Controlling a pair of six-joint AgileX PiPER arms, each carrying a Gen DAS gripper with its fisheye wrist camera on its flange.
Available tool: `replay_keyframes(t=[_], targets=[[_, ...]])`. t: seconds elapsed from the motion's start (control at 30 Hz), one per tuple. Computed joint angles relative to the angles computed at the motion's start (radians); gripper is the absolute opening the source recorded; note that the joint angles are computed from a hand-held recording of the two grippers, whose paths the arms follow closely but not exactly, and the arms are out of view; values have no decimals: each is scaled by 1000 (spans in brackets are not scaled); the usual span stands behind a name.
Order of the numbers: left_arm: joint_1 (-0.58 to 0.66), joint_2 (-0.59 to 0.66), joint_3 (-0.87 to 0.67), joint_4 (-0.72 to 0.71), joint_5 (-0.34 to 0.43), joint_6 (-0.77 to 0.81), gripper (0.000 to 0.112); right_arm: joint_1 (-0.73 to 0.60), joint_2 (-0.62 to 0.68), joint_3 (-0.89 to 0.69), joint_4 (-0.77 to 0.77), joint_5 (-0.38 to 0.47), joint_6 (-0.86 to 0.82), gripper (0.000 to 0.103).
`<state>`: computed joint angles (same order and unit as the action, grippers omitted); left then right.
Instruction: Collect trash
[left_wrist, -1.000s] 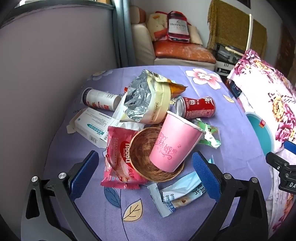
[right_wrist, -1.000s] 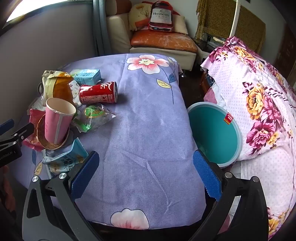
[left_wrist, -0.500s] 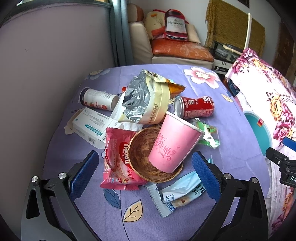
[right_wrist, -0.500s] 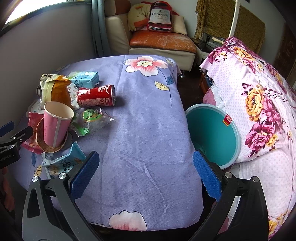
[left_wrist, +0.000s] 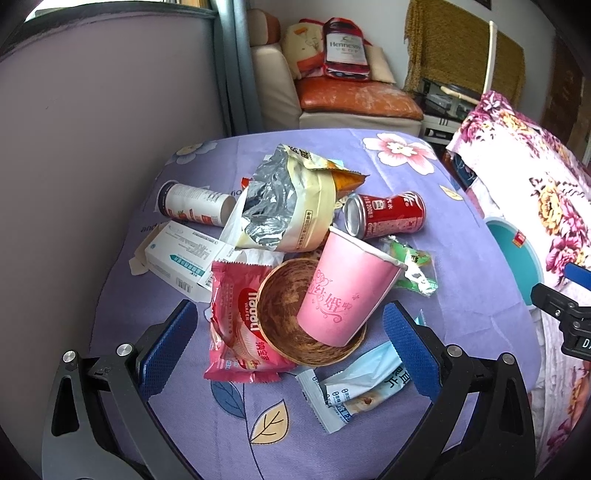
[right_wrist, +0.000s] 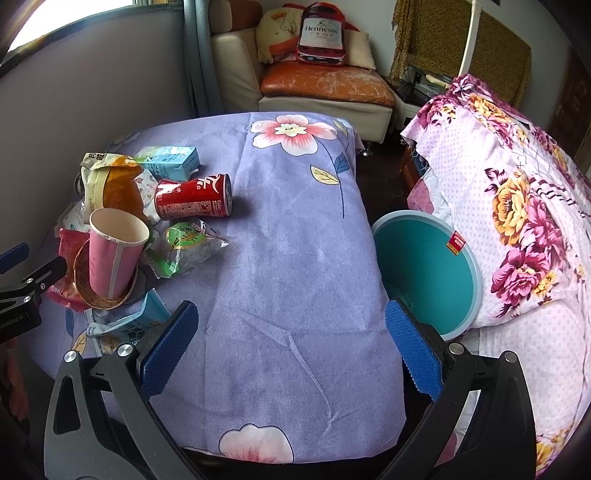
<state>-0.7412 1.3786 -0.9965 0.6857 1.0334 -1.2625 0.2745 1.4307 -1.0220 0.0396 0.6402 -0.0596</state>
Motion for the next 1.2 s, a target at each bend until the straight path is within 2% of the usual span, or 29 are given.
replay_keyframes(t=[0.57,0.77,0.9,0.97,1.03,1.1,1.2], targets=[[8,8,4,7,-4,41,100,-18,33,-11,46,12,-55,97],[67,-11,34,-52,-82,145,100,-34,52,-16,81,17,-113,97],[68,26,10,-98,-114,233,100,-47,68,-20,109,22,-146,97],[72,51,-8,-124,-128,271,96,-53,79,-25,127,30,-167,97],[94,89,-31,-177,-160,342,79,-61,89,-30,147,36,-195,97],[125,120,-43,-225,-187,397,68,-69,95,-28,159,31,-216,97],[178,158,-53,-282,-223,448,66,-87,109,-37,195,42,-260,97]])
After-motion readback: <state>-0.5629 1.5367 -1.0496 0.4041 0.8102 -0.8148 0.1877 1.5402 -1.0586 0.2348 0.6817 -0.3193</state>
